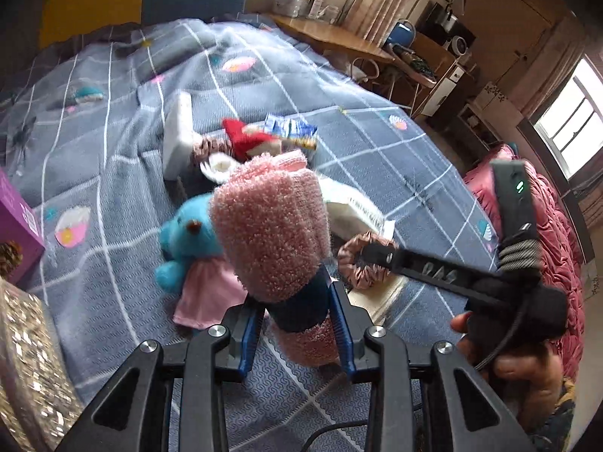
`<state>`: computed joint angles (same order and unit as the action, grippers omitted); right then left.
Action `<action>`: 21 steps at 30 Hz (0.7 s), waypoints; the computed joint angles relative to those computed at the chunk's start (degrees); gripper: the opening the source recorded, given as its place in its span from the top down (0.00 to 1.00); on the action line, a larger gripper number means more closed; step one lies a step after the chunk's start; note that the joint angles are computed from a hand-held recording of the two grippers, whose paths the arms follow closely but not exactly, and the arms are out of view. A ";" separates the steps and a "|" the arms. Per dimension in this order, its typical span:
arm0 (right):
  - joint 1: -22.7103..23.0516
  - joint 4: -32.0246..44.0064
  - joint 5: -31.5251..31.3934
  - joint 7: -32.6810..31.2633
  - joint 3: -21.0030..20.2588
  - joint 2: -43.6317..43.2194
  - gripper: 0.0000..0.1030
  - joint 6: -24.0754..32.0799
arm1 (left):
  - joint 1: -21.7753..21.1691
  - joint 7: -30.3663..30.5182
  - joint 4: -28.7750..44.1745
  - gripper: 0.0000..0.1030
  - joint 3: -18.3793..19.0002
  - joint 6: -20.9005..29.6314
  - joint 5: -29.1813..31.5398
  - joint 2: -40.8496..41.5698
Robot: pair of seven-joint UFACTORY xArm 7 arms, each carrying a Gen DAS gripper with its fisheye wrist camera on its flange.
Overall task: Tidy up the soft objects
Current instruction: 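Carry pink towel roll into gold tray and open left tool while right tool grasps brown scrunchie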
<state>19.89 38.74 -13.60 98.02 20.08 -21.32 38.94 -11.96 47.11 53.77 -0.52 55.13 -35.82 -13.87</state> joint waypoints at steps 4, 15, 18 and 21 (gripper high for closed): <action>0.11 1.07 -0.87 -1.07 0.06 0.75 0.70 1.44 | 0.39 -0.60 6.62 0.67 0.28 -0.95 -1.24 3.00; 0.80 7.01 -9.38 -4.15 1.77 4.31 0.86 6.40 | 12.08 -12.14 35.45 0.67 2.19 -8.45 1.81 21.06; 1.56 8.75 -11.82 -5.01 1.96 6.00 0.88 7.32 | 16.95 -13.27 39.14 0.67 3.14 -9.10 3.68 24.25; 2.62 10.44 -13.83 -5.89 1.91 7.44 0.88 8.65 | 22.24 -11.64 38.40 0.67 3.80 -9.58 3.91 25.02</action>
<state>22.51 49.18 -27.43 92.13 21.99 -13.88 47.60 10.28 35.47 92.17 3.27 45.55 -31.91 11.15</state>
